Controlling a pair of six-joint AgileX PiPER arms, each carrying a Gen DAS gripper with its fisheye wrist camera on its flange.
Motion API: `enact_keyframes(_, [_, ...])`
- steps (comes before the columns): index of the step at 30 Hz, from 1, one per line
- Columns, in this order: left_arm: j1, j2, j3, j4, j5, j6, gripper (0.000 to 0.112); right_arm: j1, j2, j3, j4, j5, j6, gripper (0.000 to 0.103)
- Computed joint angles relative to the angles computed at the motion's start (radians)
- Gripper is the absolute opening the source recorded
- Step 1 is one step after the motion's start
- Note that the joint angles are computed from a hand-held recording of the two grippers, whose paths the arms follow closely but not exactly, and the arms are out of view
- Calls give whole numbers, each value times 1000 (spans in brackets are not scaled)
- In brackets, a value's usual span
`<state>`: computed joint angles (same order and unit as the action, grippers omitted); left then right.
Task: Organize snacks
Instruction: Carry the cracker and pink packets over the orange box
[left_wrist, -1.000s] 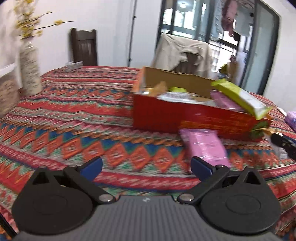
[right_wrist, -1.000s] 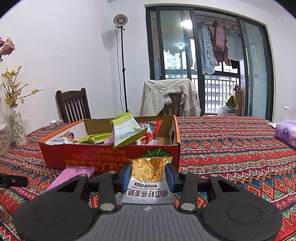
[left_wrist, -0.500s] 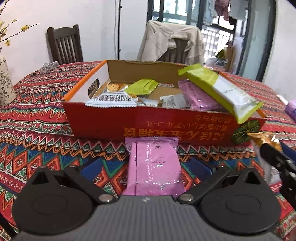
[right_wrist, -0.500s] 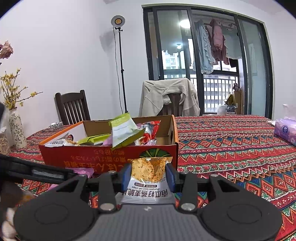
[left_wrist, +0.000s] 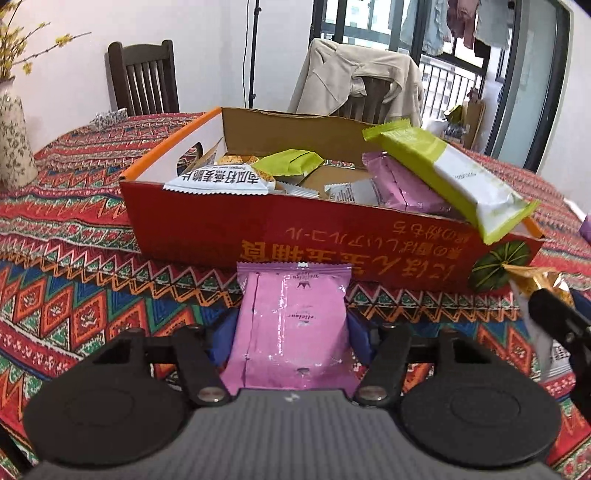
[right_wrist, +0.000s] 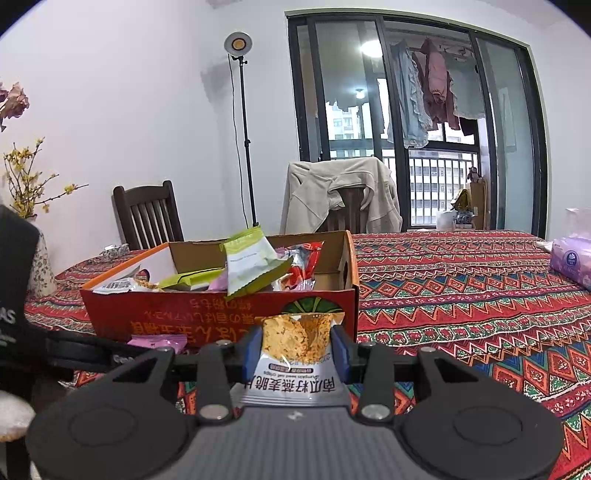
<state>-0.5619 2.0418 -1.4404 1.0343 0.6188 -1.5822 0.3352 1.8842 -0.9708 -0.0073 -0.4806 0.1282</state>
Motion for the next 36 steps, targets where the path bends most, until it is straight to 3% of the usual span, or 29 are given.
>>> enact_keyframes(17, [-57, -187, 227, 330, -41, -321, 63, 11, -21, 51, 54, -73, -47, 39])
enact_keyframes(28, [-41, -239, 210, 449, -37, -362, 63, 12, -70, 138, 103, -239, -106, 39])
enact_keyframes(32, [-16, -214, 147, 420, -40, -304, 63, -2, -86, 97, 96, -217, -138, 39])
enact_keyframes(36, [15, -175, 64, 399, -46, -249, 63, -31, -71, -23, 28, -136, -116, 39])
